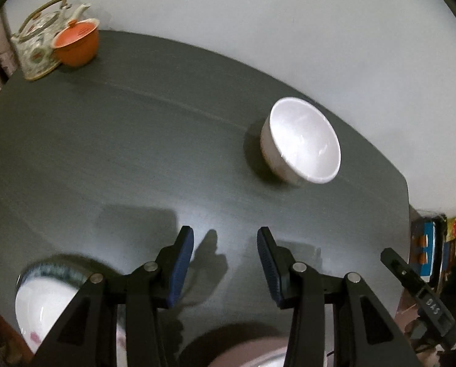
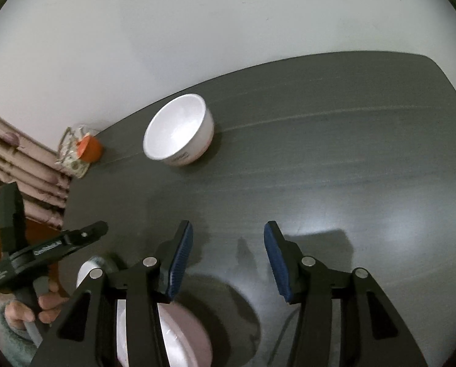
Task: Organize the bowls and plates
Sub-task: 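Move both tools to the white 'Rabbit' bowl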
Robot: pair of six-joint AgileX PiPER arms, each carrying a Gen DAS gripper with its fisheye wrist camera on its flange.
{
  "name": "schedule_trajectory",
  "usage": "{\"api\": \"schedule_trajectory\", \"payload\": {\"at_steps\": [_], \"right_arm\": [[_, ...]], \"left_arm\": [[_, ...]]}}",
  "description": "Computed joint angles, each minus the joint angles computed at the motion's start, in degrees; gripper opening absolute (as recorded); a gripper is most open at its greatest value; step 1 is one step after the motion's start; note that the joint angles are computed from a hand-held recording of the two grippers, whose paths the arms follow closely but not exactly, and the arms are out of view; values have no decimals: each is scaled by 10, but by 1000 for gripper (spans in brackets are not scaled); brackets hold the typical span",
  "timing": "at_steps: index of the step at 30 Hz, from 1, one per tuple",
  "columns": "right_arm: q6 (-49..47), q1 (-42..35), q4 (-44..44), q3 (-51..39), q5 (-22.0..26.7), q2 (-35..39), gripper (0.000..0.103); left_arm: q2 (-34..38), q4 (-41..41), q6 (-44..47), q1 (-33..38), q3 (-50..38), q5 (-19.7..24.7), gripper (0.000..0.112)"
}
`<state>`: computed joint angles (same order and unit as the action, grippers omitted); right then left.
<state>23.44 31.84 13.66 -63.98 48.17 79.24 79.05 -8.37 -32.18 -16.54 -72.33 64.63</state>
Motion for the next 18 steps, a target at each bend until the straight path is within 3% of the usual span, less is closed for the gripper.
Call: {"api": "schedule_trajectory", "payload": {"at_steps": [4,10,18], "right_arm": [[-4,-2,-39,-45,-11,51,47],[-72,-31,51,-131,-15,156,47],[-55,-32,71,-265,14,284,47]], "left_arm": [[48,-42,33,28,-34,-28,44],[130,-116,65,57,-95,-46,44],[202,-113,56,47,-150,-53,44]]}}
